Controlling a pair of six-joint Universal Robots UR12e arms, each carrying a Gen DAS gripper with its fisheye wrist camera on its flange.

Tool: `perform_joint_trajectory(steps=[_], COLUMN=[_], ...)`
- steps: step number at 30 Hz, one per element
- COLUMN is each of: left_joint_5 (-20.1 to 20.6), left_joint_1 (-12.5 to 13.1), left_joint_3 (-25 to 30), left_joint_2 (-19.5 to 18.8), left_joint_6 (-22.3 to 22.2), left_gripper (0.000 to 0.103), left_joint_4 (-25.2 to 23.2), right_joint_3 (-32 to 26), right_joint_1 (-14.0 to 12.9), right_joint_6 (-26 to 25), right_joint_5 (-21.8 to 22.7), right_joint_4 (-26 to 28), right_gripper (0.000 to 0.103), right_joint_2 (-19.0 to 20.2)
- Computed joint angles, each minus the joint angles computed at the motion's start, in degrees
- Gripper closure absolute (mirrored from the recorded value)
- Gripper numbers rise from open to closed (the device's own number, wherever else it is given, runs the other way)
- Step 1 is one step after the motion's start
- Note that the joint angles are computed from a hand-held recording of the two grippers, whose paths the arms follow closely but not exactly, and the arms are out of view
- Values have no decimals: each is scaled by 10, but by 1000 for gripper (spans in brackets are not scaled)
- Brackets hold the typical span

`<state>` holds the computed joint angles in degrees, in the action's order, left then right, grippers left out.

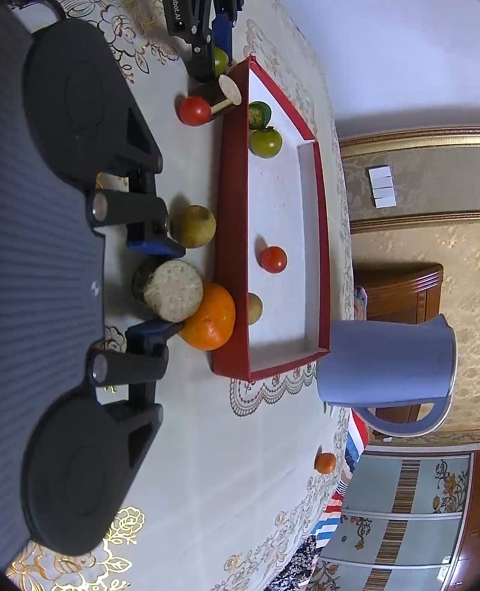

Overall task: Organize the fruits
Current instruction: 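Lift the green tomato with the left gripper while the right carries the slice over the tray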

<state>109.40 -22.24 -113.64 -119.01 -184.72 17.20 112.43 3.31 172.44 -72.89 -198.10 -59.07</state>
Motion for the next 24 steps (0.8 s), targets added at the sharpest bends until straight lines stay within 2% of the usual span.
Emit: perform_joint_trajectory(steps=[6, 13, 24], left_joint_5=[-2, 5, 13], left_joint_1=[2, -1, -4], left_joint_3=[-4, -7, -7], left_joint_2=[1, 0, -1], left_joint_6=[-17, -16, -14], left_gripper=[68, 68, 68], left_joint_4=[8, 25, 35], right_joint_3=[3, 10, 18], right_joint_1=[-2, 0, 0], right_joint_6=[13, 13, 14], right_joint_5=[0, -10, 1], right_joint_4=[-15, -39, -49], right_gripper=[70, 70, 70], right_joint_2=[1, 1, -4])
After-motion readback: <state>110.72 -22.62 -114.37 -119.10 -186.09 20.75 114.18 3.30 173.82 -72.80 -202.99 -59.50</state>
